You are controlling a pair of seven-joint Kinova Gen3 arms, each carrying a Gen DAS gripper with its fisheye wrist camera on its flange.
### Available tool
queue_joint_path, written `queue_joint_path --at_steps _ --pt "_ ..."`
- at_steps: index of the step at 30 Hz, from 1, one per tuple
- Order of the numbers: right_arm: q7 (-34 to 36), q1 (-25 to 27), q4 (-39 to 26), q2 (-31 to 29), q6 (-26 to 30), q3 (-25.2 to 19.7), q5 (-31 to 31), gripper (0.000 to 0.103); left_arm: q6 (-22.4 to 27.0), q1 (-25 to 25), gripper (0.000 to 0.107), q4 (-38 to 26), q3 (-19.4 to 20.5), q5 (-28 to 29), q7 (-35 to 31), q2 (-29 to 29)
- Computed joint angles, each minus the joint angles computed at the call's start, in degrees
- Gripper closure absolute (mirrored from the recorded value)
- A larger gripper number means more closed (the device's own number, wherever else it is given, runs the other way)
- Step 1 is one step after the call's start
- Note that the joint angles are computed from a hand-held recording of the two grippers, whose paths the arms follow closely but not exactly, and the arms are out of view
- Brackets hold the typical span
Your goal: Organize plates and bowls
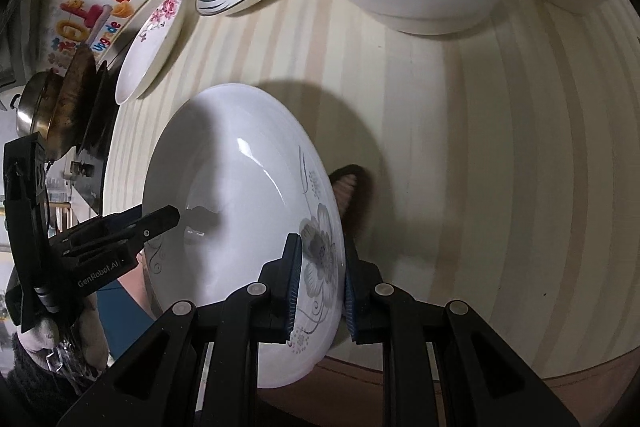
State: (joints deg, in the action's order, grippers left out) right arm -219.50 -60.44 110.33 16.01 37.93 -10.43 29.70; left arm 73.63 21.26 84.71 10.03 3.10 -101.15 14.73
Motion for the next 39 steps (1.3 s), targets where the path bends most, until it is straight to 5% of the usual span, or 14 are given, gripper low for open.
queue_joint_path --at_steps 5,10,15,20,26,28,31,39 --pt "-1.0 0.6 1.3 -0.4 -1.1 -0.6 0.9 0.082 -0.5 1.7 0.069 -0.8 0.2 -1.6 2.3 0.8" --pt "-5.2 9.7 0.6 1.1 0.7 -11.8 5.1 0.082 -1.2 2.7 0.069 -0.4 0.3 -2.8 3.3 0.4" --pt "-5.1 9.9 -1.0 2.1 2.1 -12.3 5.1 0.082 -2.0 4.2 0.069 0.3 0.5 -3.5 5.2 0.2" --pt "-7.9 16.8 -1.4 2.6 3.3 -19.9 6.5 0.082 -0.4 2.4 0.069 -1.5 0.6 -1.2 3.7 0.0" --pt "-2.6 5.0 -9.3 -1.6 17.0 -7.7 -0.2 0.081 -1.1 -2.3 0.068 -6.8 -0.8 1.6 -0.6 -3.6" --pt "0.2 4.0 -14.3 -1.6 21.7 -6.4 1.0 0.071 -1.5 -4.6 0.060 -10.4 -1.8 2.6 -1.4 -2.7" --pt "7.2 10.0 -22.1 2.0 24.7 -11.0 5.7 0.053 -3.4 -6.3 0.059 -14.4 -3.3 1.0 0.1 0.4" --pt "25.8 31.2 -39.2 18.4 16.6 -21.6 12.6 0.053 -0.4 -9.3 0.059 -29.9 -6.0 -1.6 5.3 15.2"
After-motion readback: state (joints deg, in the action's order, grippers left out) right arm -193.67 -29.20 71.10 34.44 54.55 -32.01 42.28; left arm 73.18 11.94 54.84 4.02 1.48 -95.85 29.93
